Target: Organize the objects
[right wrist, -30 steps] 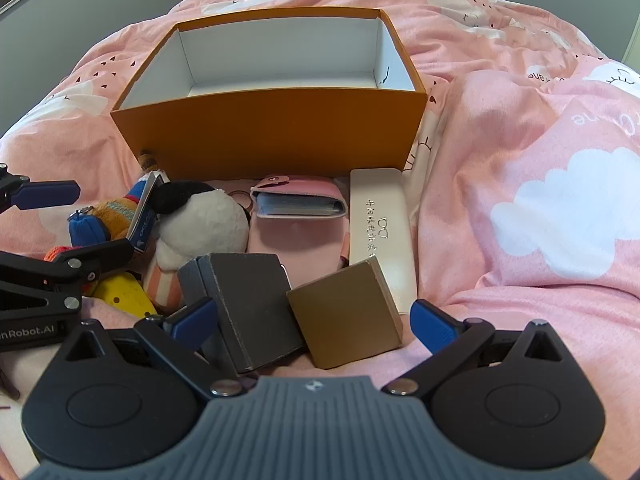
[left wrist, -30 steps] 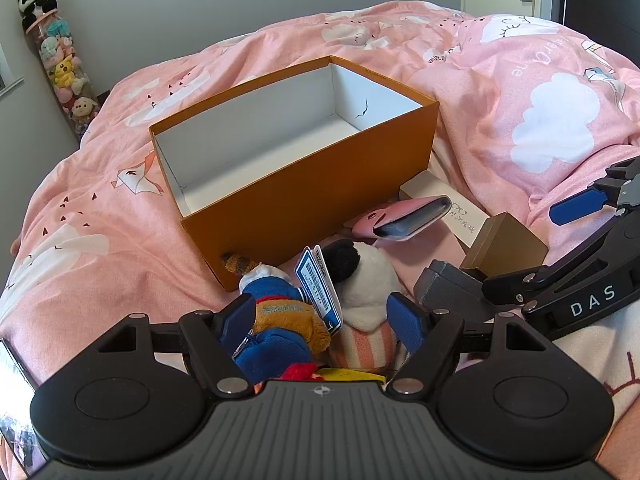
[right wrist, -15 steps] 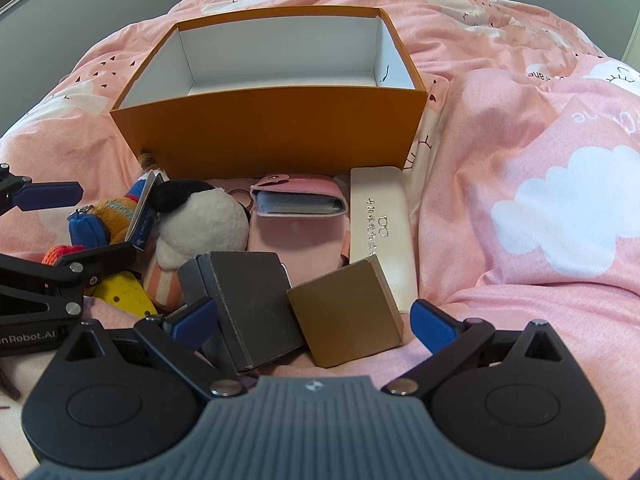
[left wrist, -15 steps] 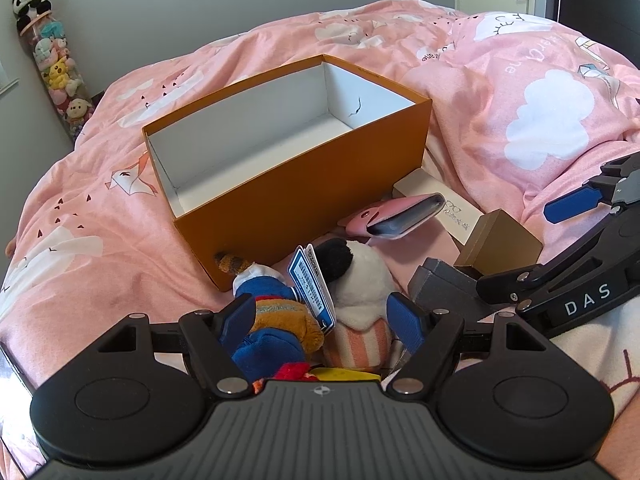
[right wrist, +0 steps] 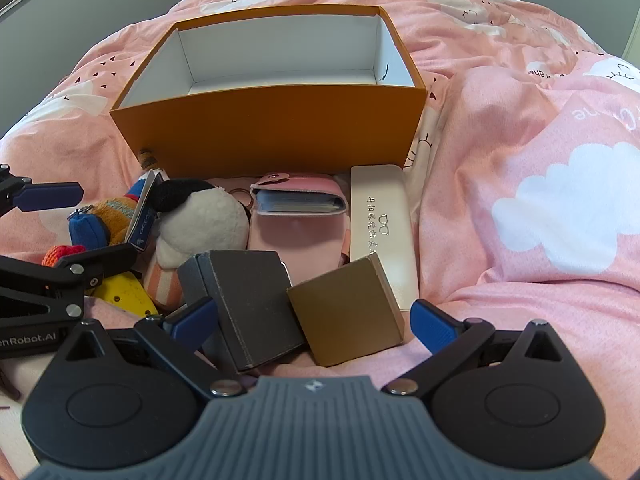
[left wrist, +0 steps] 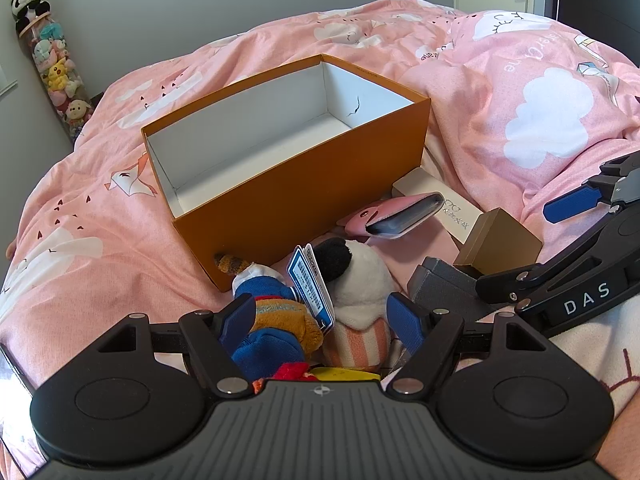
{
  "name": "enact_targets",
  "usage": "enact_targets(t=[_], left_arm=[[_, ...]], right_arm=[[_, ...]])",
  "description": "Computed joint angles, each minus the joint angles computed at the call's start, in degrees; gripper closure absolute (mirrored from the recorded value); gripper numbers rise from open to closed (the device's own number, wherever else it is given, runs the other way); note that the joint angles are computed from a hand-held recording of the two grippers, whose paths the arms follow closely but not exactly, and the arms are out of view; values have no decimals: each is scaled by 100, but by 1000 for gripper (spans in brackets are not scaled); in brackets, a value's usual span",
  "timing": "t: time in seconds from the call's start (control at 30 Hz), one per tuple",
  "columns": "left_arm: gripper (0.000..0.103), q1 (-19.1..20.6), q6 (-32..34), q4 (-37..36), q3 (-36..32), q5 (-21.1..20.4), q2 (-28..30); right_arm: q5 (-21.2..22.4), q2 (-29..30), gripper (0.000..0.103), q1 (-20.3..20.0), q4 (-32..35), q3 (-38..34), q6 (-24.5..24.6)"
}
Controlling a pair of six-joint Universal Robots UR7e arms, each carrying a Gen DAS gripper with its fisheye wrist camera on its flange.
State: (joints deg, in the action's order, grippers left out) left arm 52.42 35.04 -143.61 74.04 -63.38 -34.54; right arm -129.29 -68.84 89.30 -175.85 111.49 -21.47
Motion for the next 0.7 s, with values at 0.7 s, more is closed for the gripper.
enact_targets(t=[0.7], left_arm=[[53,234,-733,1287,-868,-746,144]], right_arm=[[335,-59,5,-24,544,-253,-203]])
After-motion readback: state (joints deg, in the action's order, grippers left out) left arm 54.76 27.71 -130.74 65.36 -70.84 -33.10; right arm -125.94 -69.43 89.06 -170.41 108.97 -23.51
